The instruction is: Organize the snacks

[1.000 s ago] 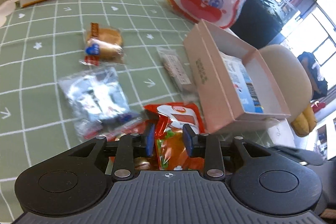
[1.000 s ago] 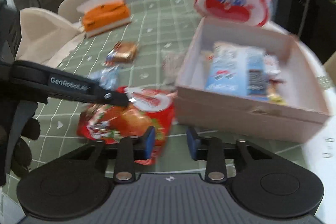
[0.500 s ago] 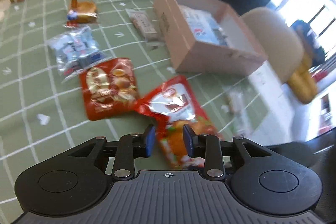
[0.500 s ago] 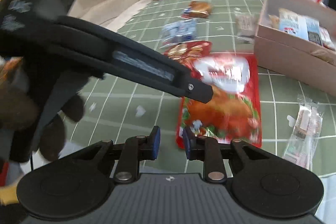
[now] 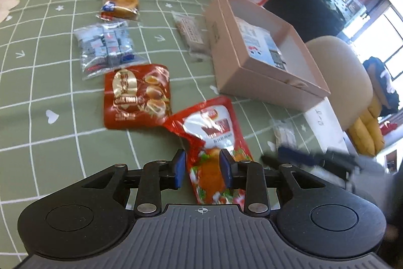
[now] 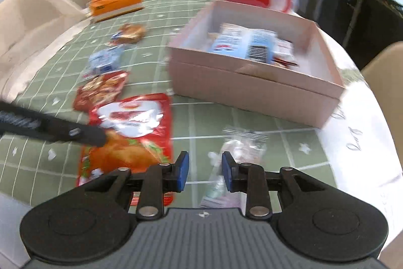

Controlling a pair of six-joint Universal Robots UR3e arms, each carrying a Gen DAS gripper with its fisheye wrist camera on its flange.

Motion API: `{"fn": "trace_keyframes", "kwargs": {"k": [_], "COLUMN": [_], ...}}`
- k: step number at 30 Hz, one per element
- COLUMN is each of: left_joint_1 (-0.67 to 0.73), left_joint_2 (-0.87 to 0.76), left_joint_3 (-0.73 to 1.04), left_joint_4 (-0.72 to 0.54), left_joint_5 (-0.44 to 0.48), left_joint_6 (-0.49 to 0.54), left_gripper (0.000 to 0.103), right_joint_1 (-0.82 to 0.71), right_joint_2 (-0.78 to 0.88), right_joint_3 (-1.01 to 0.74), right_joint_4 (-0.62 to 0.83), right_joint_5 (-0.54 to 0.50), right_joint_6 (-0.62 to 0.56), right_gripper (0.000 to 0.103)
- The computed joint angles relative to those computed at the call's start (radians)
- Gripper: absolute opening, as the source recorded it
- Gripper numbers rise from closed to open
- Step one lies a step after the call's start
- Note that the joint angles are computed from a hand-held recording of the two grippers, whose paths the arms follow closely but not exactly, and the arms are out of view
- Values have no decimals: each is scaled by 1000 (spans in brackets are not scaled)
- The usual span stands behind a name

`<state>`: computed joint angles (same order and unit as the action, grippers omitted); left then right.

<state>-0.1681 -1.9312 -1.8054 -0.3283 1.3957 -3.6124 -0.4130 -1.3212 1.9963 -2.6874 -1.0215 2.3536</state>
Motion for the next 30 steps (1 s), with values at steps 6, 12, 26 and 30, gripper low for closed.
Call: {"fn": "trace_keyframes", "kwargs": {"k": [6, 12, 26, 30], "left_joint_1": [-32, -114, -212, -268], "left_joint_2": [-17, -16, -228, -392], "left_joint_3": [59, 113, 460, 721], "left_joint_4": [-34, -65, -231, -349], "left_joint_5": [132, 203, 87, 142], "left_joint_6": [36, 108, 124, 132], "left_gripper": [38, 38, 53, 53], "right_joint_1": [-44, -167, -330, -380], "right_joint_2": [-123, -153, -20, -54], "right_joint_3": [42, 192, 128, 175], "right_joint_4": [286, -67, -66, -61], "right_joint_5": [96, 109, 94, 109], "right_joint_6": [-211, -139, 73, 59], "right_gripper": [31, 53, 57, 57]}}
